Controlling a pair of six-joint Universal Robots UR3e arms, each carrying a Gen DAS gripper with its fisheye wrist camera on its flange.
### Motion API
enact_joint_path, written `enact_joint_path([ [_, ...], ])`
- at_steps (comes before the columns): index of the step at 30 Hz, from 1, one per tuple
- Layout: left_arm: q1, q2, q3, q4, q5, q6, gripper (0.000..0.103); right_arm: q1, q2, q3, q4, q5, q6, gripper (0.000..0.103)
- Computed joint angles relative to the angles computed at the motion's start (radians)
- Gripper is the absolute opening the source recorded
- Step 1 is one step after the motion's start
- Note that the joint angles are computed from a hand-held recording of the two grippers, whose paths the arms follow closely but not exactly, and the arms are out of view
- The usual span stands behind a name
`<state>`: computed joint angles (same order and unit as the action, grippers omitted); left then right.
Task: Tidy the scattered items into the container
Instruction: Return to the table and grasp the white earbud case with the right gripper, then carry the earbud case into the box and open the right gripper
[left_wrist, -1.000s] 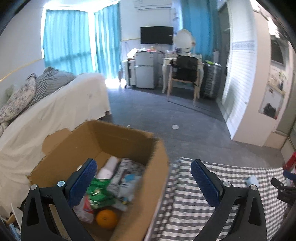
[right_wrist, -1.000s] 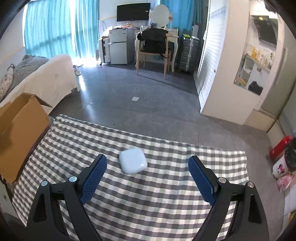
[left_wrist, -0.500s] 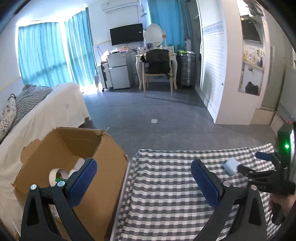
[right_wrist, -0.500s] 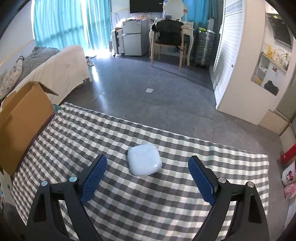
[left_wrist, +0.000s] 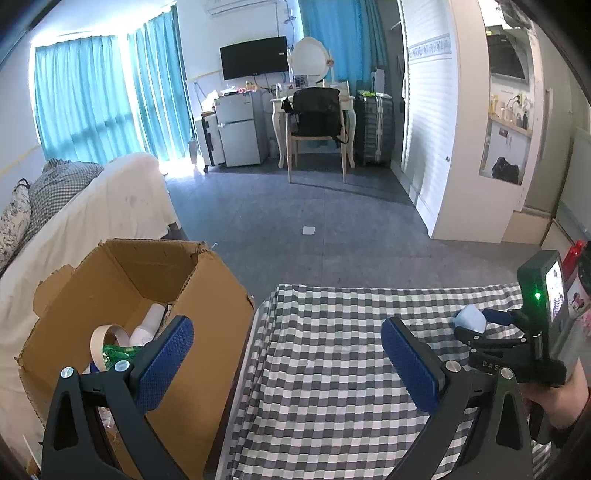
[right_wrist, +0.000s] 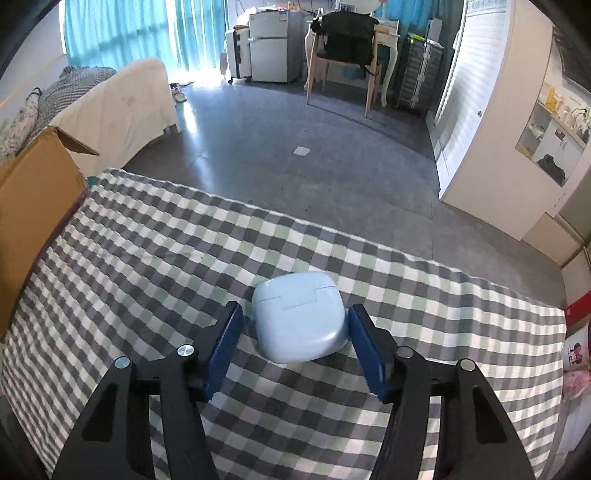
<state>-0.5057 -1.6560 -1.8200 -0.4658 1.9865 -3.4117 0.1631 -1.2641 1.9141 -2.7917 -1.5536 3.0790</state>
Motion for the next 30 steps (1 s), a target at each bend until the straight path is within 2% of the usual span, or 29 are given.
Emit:
enact_joint_path([
  [1,0.002,0.0,-0.002,0.0,-0.003,0.0,0.103,-0.001,0.003,-0.002,0.001,-0.001,0.0,0.053],
  [14,0.021,0.042,-0.035,0.007,-0.013,-0.004,0.103,0.01,-0.053,0.006,0.01,0.008,0.014,0.052],
  [23,0.052,0.155,-0.087,-0.001,-0.013,0.007,0.103,0.087,-0.163,-0.028,0.066,-0.018,0.059,0.052],
  [30,0.09,0.294,-0.135,-0.038,0.009,0.015,0.103,0.183,-0.187,-0.143,0.126,-0.058,0.099,0.052],
])
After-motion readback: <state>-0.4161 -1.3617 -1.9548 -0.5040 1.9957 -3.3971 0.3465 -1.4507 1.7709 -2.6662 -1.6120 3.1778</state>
